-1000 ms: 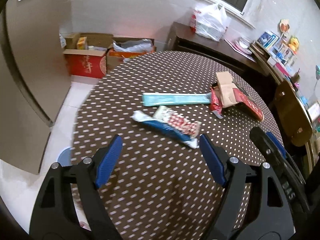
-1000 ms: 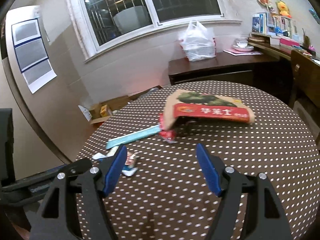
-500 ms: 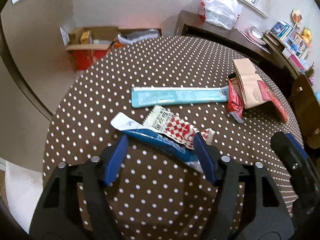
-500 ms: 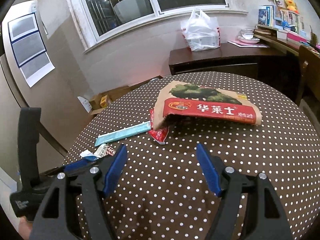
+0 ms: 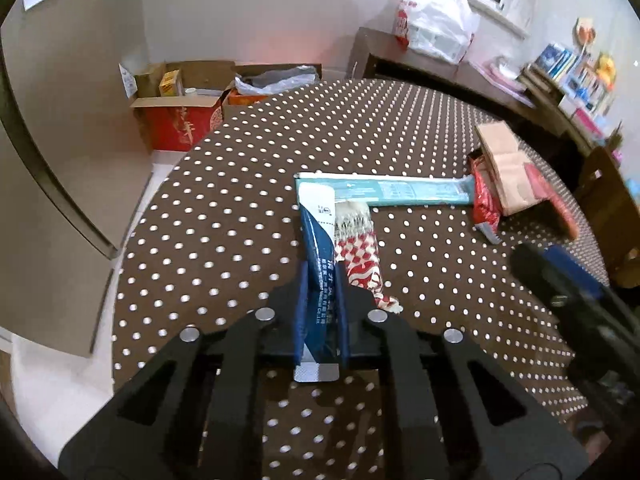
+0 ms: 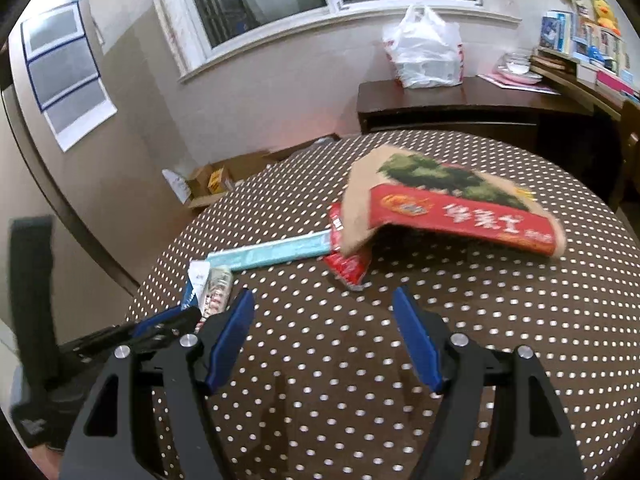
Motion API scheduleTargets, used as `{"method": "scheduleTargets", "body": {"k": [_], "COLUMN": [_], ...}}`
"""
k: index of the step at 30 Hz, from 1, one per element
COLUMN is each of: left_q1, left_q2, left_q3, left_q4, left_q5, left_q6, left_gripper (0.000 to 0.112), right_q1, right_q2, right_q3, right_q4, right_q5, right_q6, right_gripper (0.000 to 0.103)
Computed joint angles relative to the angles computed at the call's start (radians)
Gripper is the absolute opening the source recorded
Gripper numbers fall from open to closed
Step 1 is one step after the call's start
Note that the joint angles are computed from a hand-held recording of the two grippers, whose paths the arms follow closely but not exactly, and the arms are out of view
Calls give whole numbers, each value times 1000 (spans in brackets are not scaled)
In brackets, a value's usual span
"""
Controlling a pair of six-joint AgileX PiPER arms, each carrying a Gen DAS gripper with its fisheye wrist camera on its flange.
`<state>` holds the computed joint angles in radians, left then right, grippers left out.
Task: Collect trash
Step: 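Grasp the white-blue tube with the left tool while the right tool grasps the red-white snack packet, then carry the tube and snack packet over to the blue bucket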
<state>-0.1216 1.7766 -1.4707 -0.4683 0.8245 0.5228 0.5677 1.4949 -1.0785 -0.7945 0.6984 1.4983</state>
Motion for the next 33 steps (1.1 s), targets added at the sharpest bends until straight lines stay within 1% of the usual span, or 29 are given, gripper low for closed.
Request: {"method": "scheduleTargets", "body": {"k": [4,5,6,7,9,13,14,15,17,18,19,20,21,22,24,26,29,33], "left_q1": [86,101,125,138,164,216,223,235,256,270,280,291,301,313,337,358,398,465], "left_q2": [-11,-6,11,14,7,14,17,19,23,26,29,32,38,42,50,57,66,89], "left_q3": [-7,-18,-42,-46,-39,-61,-67,-71,-81,-86,-92,-96,-105,-109,-120,-131,-146,-177], "left_q4": [-114,-133,-160,-169,-169,-182,-182,-182,-191,-198,-203,-207,-210,-216,-230,-239,-259,-279], "left_q5": [53,73,119,132,120,144,147,150,162,171,178,184,189,196,211,224,246,279], "left_q6": [108,121,140,145,151,161,160,164,177,187,193,201,205,212,224,232,247,265], "left_gripper": [13,13,13,13,13,13,13,13,13,13,13,13,13,13,13,13,13,13], "right_q1": [2,4,7,10,14,34,39,41,51,63,66,67,65,69,78,85,123,178], "right_q2": [55,71,98,115,163,255,285,310,351,378,390,394,396,399,394,382,371,396], "right_q3": [-60,-77,-109,-129,-185,-297,-336,-368,-420,-463,-482,-490,-495,-503,-499,-487,-493,-569], "right_q4": [60,78,112,131,185,232,243,254,241,225,223,228,237,234,219,229,202,203], "right_q5": [-13,-13,-12,-15,-13,25,46,67,117,168,184,183,179,186,179,152,133,122], "right_q6": [-82,-104,-148,-174,-247,-321,-343,-362,-370,-377,-384,-396,-406,-412,-404,-394,-361,-375], "right_gripper": [71,71,71,71,71,70,66,59,52,48,45,28,22,22,16,15,15,15]}}
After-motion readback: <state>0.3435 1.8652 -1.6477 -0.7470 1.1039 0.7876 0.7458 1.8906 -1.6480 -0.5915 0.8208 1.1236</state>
